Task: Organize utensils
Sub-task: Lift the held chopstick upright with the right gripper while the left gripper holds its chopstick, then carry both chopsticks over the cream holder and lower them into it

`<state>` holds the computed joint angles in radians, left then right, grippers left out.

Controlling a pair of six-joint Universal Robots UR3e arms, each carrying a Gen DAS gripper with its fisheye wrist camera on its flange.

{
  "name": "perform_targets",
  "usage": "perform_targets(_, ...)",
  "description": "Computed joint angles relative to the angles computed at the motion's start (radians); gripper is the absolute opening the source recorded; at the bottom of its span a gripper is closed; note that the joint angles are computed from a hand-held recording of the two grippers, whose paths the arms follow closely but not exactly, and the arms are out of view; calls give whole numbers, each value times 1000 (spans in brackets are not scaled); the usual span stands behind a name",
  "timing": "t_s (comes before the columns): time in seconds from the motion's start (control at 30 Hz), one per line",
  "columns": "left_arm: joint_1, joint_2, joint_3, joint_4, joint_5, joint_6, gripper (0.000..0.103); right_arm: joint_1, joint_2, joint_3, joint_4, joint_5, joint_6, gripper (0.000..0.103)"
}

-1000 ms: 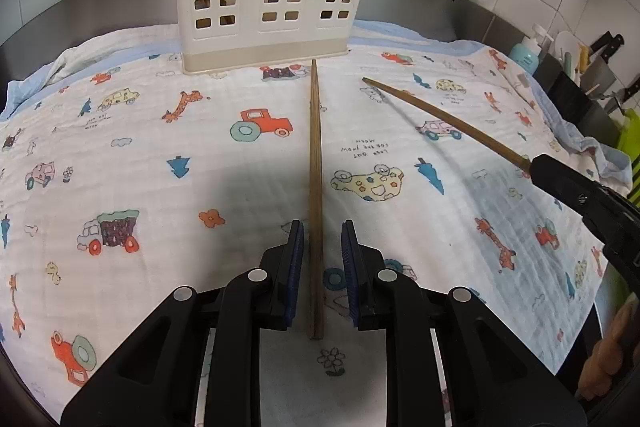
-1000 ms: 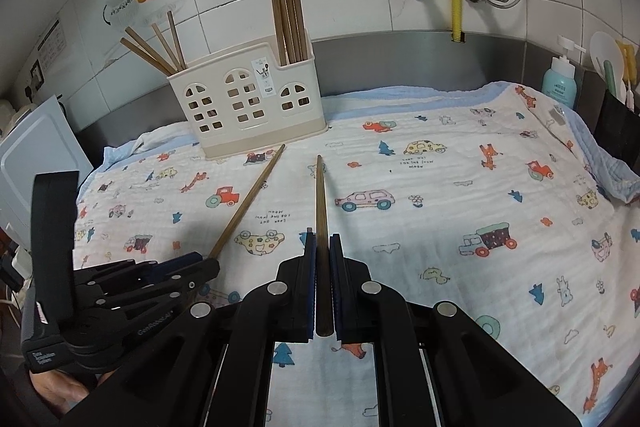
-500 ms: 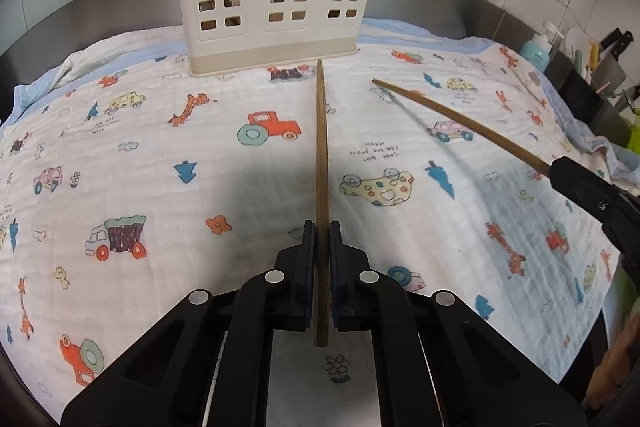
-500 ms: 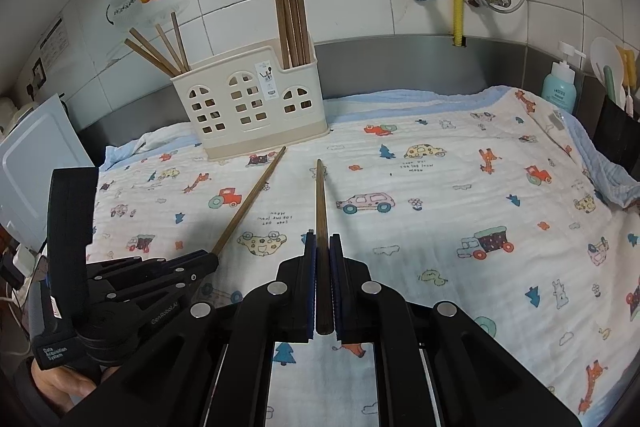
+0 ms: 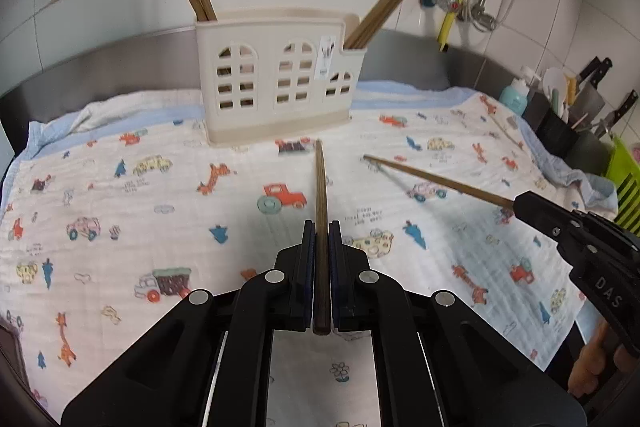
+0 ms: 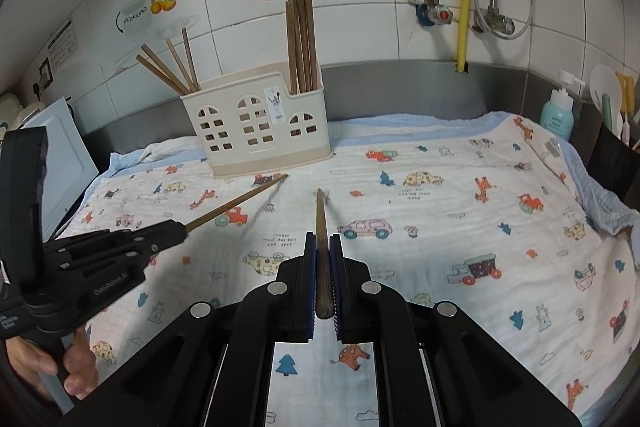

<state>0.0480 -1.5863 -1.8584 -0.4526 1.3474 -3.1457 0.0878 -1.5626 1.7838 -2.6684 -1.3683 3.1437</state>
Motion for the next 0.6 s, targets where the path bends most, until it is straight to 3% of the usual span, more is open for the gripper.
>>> perform_targets(0.23,40,41,-12,14,-52,7,5,7,11,-49,20,4,-16,6)
perform_targets(0.6,125,100,25,-38,-158,41,5,-15,60,-245,156,101,-64,6)
